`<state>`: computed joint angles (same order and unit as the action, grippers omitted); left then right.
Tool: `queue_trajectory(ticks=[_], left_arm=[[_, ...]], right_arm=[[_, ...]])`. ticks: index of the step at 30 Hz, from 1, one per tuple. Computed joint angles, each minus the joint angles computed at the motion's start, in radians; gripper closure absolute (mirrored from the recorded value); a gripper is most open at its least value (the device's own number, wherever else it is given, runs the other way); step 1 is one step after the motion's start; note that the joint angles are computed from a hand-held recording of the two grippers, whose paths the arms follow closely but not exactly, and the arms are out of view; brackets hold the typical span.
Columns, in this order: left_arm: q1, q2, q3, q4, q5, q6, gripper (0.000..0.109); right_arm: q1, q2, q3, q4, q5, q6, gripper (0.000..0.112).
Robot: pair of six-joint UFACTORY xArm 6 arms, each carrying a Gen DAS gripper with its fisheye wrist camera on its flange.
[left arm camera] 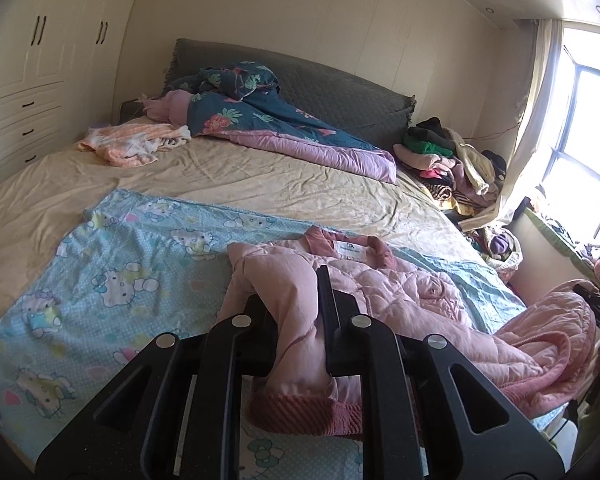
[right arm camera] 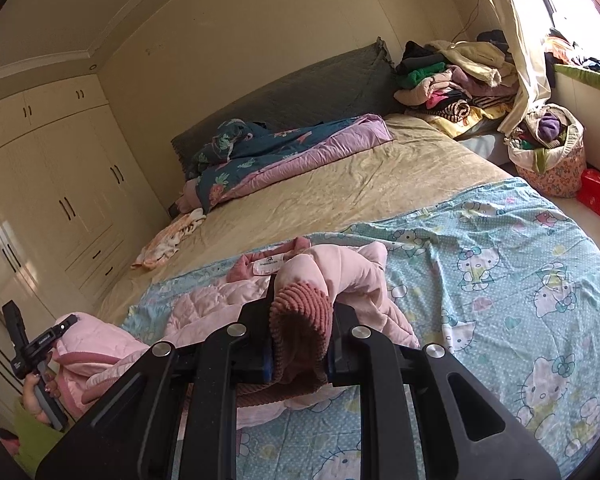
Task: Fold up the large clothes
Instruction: 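Lift the hem with both tools and fold it over toward the collar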
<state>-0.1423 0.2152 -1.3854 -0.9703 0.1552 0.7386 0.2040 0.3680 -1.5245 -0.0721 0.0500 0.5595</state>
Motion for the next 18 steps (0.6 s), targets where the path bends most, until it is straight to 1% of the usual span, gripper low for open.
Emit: queue_trajectory(ticks=[2,3,5,9,12,13,18], left_arm=[[-0.003,0.028,-0.02,0.097,-0.018,-0.074,0.1],[-0.003,0.043,-0.031,0.156,-0.025,-0.123,0.1],[0.0,0.069,-0.052,0.253,-0.03,-0.207,0.1],[0.006,0.113,-0.093,0.389,-0.034,-0.324,0.1],[0.015,0.153,-0.14,0.488,-0.021,-0.414,0.099],[0.018,0.166,-0.157,0.527,-0.015,-0.448,0.099],[0.031,0.236,-0.251,0.679,0.03,-0.583,0.099]], right_arm=[[-0.001,0.029,-0.043,0.06,0.027,-0.044,0.096],[-0.004,0.043,-0.061,0.066,0.037,-0.043,0.096],[-0.009,0.076,-0.112,0.058,0.067,-0.033,0.096],[-0.018,0.143,-0.212,0.044,0.109,-0.015,0.096],[-0.027,0.204,-0.311,-0.058,0.162,0.059,0.096],[-0.029,0.222,-0.339,-0.072,0.175,0.068,0.096],[-0.036,0.33,-0.503,-0.026,0.25,0.036,0.096]])
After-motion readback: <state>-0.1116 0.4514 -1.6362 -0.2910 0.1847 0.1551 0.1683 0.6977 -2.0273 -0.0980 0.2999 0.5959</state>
